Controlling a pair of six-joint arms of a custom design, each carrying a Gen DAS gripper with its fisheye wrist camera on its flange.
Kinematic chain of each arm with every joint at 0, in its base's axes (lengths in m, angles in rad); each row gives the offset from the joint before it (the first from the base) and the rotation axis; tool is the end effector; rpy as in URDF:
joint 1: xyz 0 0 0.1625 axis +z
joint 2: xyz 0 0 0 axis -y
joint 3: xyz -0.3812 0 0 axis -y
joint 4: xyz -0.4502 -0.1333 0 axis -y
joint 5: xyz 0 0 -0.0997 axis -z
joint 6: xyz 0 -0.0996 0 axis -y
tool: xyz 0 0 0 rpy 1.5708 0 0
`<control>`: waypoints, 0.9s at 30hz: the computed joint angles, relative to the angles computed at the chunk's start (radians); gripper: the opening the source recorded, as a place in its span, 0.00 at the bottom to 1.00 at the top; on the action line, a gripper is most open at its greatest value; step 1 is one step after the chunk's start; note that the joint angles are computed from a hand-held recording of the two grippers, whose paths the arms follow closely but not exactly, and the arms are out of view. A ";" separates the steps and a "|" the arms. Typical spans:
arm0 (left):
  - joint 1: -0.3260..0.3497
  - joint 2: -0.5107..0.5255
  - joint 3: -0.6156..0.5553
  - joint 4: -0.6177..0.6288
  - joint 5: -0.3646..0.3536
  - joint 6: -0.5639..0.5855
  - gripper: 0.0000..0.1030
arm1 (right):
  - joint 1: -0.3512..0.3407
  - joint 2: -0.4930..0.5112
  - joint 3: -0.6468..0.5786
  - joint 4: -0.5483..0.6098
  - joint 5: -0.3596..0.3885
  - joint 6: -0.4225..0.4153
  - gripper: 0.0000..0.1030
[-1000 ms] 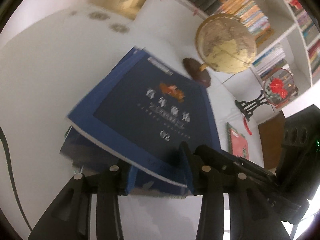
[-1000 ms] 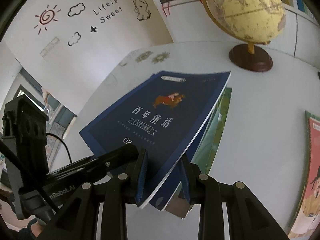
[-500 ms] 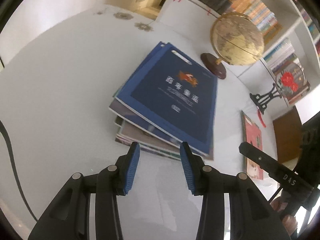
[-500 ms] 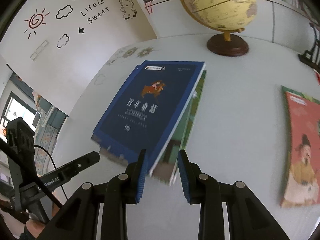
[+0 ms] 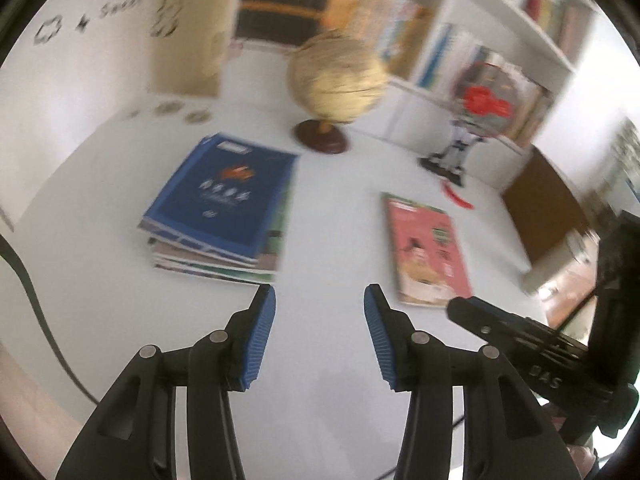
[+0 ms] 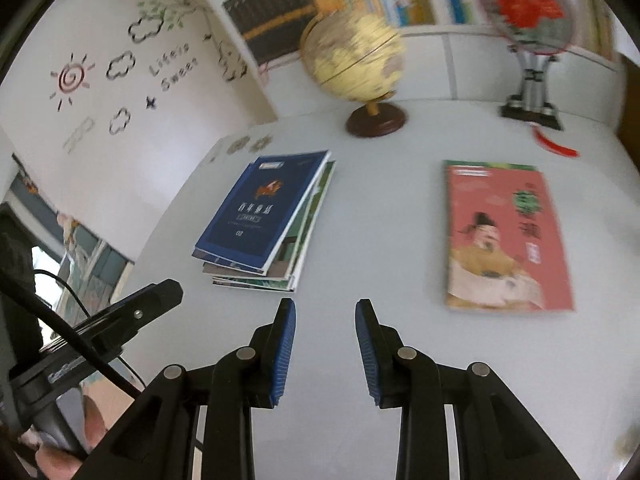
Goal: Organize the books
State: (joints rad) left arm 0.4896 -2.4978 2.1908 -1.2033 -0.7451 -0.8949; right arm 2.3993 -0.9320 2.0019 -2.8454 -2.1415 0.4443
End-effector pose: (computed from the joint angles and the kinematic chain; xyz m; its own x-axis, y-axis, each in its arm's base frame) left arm -0.0968 -0.2856 0.4539 -0.8622 0.0212 -0.5062 0.3329 0.7768 -0.5346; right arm 0.4650 -0.3187 0.0118 -0.8968 -0.2084 0.3902 -0.3722 0.8322 -0.4109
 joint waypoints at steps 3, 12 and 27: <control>-0.131 -0.016 0.004 0.092 -0.021 -0.104 0.43 | 0.037 -0.087 0.079 -0.008 -0.034 0.059 0.34; -0.391 -0.004 0.016 0.233 -0.072 -0.324 0.43 | 0.132 -0.276 0.205 0.049 -0.143 0.169 0.37; -0.271 0.043 0.102 -0.104 -0.061 -0.102 0.80 | 0.111 -0.394 0.287 0.076 -0.172 0.223 0.40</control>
State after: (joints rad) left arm 0.2187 -2.4552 2.2925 -1.3071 -0.8065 -0.9967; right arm 2.5102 -1.3258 2.2889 -2.7693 -2.3132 0.6673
